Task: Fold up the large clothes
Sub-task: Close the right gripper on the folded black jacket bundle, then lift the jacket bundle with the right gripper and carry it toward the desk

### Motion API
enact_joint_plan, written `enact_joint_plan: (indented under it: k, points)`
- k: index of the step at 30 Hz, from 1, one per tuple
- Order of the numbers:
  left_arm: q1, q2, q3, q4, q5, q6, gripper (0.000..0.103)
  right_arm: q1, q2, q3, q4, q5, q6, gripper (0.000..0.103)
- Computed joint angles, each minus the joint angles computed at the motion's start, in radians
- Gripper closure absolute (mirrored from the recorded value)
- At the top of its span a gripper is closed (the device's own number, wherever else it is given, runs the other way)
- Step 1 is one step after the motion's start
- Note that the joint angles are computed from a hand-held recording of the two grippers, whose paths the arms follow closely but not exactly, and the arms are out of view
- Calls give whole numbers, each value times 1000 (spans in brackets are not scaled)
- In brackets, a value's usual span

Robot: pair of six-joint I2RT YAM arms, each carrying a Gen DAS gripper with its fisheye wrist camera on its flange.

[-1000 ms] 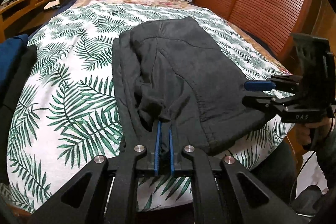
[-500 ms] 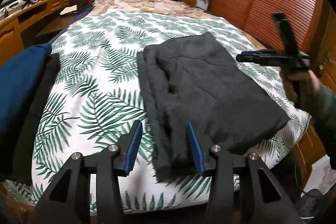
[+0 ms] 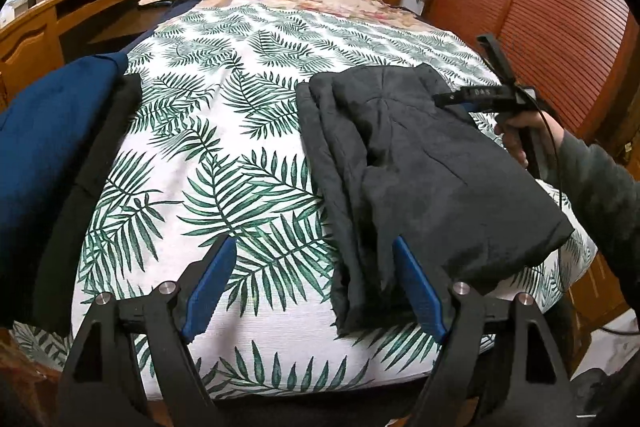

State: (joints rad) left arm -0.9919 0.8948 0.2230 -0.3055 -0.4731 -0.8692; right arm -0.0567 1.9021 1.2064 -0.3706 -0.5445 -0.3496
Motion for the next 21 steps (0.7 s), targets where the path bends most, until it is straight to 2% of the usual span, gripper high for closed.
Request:
enact_joint_plan:
  k: [3, 4, 6, 8, 10, 15, 21]
  points:
    - [-11, 6, 2, -4, -10, -3, 22, 13, 88, 89, -86, -35, 20, 16]
    - [-13, 5, 1, -7, -11, -6, 22, 22, 93, 81, -74, -34, 25, 20]
    - [-30, -6, 1, -26, -22, -24, 22, 35, 69, 33, -18, -20, 17, 32]
    - [-42, -14, -2, -36, -30, -36, 22, 30, 36, -7, 9, -25, -1, 53]
    - [-53, -15, -4, -44, -33, -48, 22, 4, 18, -17, 3, -50, -21, 65]
    - [-64, 20, -16, -21, -26, -60, 22, -84, -67, -105, 13, -83, -82, 68]
    - [-38, 135, -24, 99, 10, -26, 22, -222, -98, -159, -46, -135, -170, 69]
